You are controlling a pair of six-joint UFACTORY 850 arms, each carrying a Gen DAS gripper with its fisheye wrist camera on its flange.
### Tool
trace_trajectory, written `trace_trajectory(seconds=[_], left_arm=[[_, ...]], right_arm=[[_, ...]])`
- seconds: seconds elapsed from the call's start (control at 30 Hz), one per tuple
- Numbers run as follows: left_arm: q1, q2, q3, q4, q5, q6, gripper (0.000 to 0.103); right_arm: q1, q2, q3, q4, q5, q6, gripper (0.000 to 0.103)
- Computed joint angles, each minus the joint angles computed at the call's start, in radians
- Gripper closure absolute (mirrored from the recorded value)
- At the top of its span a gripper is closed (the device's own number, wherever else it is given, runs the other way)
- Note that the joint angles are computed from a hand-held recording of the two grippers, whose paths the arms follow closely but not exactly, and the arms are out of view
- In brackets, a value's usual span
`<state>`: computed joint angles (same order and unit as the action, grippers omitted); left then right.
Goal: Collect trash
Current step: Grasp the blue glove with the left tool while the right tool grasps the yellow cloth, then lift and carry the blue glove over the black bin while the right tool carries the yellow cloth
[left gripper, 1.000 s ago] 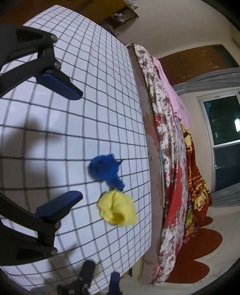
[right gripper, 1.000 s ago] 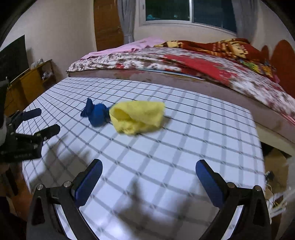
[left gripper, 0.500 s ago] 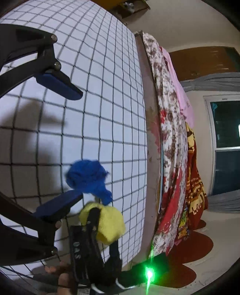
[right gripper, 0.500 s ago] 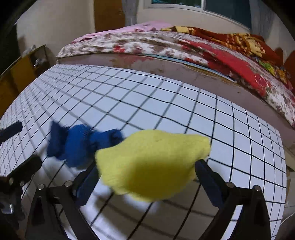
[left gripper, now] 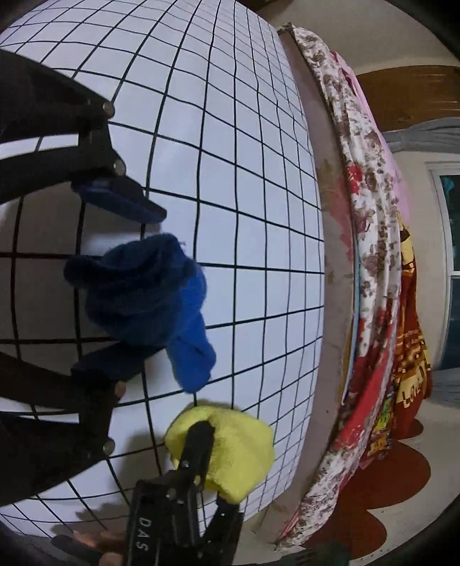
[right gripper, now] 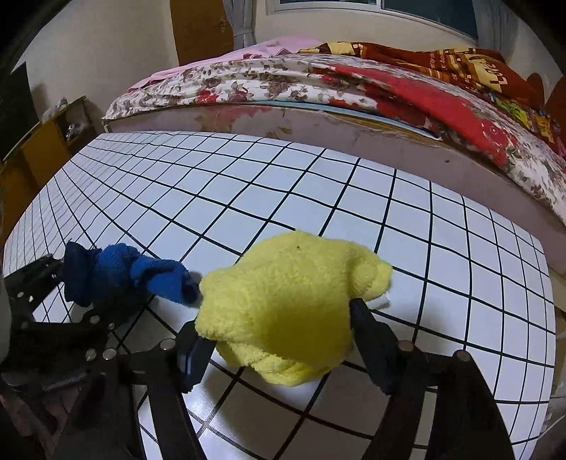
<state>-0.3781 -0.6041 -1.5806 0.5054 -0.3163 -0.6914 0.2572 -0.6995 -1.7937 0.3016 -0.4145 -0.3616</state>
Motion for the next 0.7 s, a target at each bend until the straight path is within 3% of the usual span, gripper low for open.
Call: trace_trajectory(seconds=[0.07,0.2,0.27,0.33,0.47,0.7], left_arm=[[0.000,-0.008,-0.011,-0.055,-0.005,0.059,0.053],[-0.005,-0.003,-0.005,-0.045,0.011,0.049,0.057],[-0.006,0.003,0.000,-0.056,0.018,0.055,0.058],[-0.015,0.019,0.018,-0.006,0.022,0.014,0.058],[-0.039,0.075,0.085,0.183,0.021,-0.134,0.058],[-0.057,0.184,0.203,0.329,0.039,-0.295,0.058]], right_arm=[[-0.001,0.003,0.007,0.009,0.002,0.002,0.031],[0.002,0.009,0.019,0.003,-0.004,0.014,0.032],[0.002,0.016,0.021,0.052,-0.028,-0.045,0.056],[0.002,0.035,0.038,0.059,-0.028,-0.046,0.066],[0.002,0.120,0.150,0.150,0.032,-0.150,0.068],[-0.024,0.304,0.383,0.426,0.118,-0.407,0.068]])
